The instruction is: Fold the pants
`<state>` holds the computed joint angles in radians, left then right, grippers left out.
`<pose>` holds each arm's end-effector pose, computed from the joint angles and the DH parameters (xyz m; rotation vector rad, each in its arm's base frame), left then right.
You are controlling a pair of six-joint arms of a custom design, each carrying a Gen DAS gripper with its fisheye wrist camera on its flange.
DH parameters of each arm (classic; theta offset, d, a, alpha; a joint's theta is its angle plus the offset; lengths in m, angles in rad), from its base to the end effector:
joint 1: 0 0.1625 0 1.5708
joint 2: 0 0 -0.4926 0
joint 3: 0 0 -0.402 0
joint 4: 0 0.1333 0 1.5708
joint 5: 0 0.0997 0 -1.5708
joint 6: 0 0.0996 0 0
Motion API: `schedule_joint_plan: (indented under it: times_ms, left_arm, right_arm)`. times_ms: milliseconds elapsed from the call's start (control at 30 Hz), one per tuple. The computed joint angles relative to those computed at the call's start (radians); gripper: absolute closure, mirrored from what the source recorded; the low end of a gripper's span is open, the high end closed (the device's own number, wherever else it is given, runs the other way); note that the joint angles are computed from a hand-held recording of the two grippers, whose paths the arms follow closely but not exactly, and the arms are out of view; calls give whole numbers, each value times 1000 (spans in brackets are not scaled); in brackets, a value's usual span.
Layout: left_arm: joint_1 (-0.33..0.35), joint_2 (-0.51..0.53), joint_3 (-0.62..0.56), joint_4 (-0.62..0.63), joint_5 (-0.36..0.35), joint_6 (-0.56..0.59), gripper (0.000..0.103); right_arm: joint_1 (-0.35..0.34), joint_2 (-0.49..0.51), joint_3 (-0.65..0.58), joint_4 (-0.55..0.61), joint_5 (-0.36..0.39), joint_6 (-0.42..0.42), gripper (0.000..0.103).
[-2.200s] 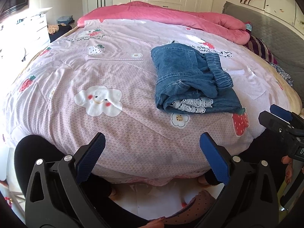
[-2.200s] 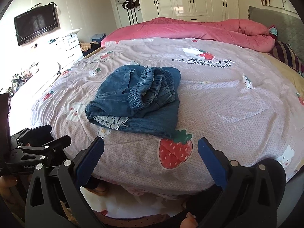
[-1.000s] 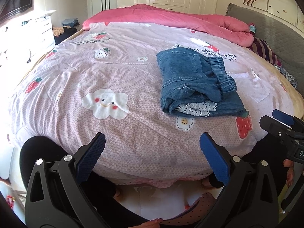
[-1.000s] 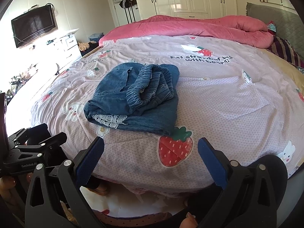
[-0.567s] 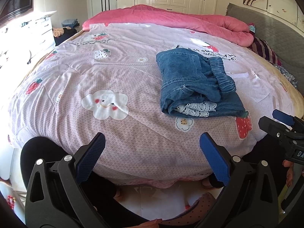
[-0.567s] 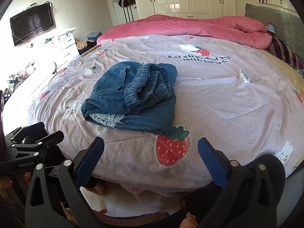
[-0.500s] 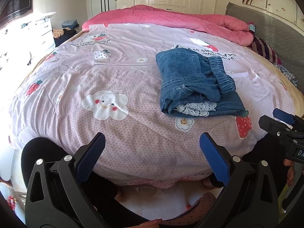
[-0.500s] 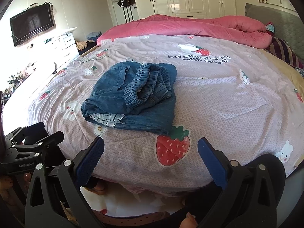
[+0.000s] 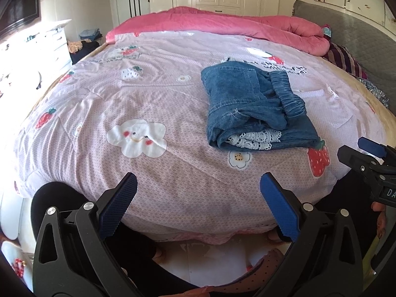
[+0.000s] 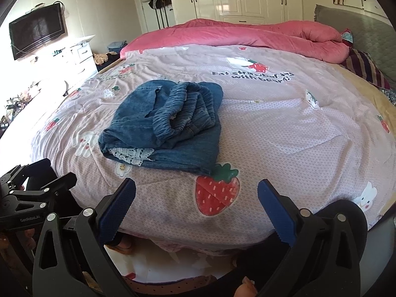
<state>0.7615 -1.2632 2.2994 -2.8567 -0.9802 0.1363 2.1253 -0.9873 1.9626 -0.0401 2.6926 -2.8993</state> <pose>-0.2107 -0.4616 0.2305 1.0987 2.3665 -0.5707 0.2699 -0.3531 0.1468 -0.1007 -2.1119 1.1324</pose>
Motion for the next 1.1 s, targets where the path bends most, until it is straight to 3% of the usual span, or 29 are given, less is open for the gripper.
schedule_joint_plan:
  times_ms: [233, 367, 467, 633, 700, 733, 800, 833, 900, 967, 1033, 1100]
  left_arm:
    - [31, 13, -40, -50, -25, 6, 10]
    - [101, 95, -187, 32, 43, 26, 9]
    - [187, 229, -368, 47, 178, 58, 9]
    - [285, 427, -670, 71, 322, 120, 9]
    - [316, 505, -789, 66, 339, 167, 9]
    - [328, 532, -826, 62, 346, 179, 9]
    - [359, 561, -862, 66, 304, 181, 8]
    - [368, 555, -847, 23, 273, 190, 8]
    - [374, 535, -833, 11, 228, 177, 8]
    - [379, 532, -841, 41, 215, 158, 8]
    - [377, 537, -843, 32, 224, 168, 8]
    - [375, 537, -840, 27, 232, 173, 8]
  right_arm:
    - [-40, -53, 26, -28, 39, -16, 4]
    - [-128, -178, 72, -60, 4, -43, 4]
    - [-249, -309, 81, -40, -5, -90, 5]
    - [-513, -496, 14, -11, -43, -174, 4]
    - [-626, -517, -60, 96, -134, -124, 4]
    - [-692, -521, -97, 173, -217, -62, 4]
    - [-778, -493, -132, 235, -257, 26, 4]
    - [-792, -464, -136, 203, -219, 14, 4]
    - [-728, -409, -135, 87, -50, -108, 4]
    - [-706, -358, -174, 112, 36, -128, 4]
    - [-711, -345, -187, 140, 40, -113, 4]
    - [-721, -372, -163, 124, -3, -106, 4]
